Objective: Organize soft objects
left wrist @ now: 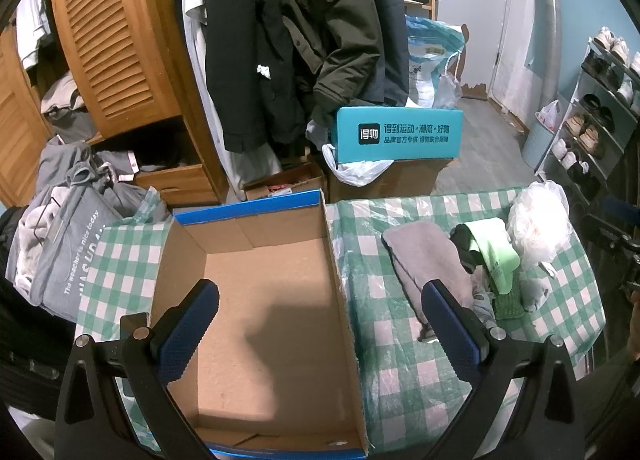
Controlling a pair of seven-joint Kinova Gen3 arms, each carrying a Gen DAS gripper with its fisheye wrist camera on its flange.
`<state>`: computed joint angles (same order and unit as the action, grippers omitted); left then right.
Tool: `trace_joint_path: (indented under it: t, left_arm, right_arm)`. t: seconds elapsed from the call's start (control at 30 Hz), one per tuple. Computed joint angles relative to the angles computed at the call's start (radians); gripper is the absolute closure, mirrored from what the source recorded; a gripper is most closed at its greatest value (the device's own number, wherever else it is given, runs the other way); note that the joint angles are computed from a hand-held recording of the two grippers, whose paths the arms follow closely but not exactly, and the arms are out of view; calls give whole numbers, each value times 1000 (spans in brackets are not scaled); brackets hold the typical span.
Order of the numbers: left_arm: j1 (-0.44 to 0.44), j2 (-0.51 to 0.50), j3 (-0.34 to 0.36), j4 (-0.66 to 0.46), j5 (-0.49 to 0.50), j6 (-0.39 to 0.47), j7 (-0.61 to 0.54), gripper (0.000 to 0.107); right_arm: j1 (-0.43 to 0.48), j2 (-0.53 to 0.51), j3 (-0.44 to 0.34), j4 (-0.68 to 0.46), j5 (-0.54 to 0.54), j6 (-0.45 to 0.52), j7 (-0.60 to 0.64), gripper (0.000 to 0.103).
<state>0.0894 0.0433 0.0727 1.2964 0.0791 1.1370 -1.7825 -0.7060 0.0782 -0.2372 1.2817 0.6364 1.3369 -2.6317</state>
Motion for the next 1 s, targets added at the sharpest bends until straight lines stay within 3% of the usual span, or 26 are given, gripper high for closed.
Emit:
trace_joint_path:
  t: [1.0]
  left_arm:
    - [-4, -5, -3, 13, 10, -6, -3, 5]
  right_arm:
    - [-5, 0, -2, 10, 0, 9, -1, 2]
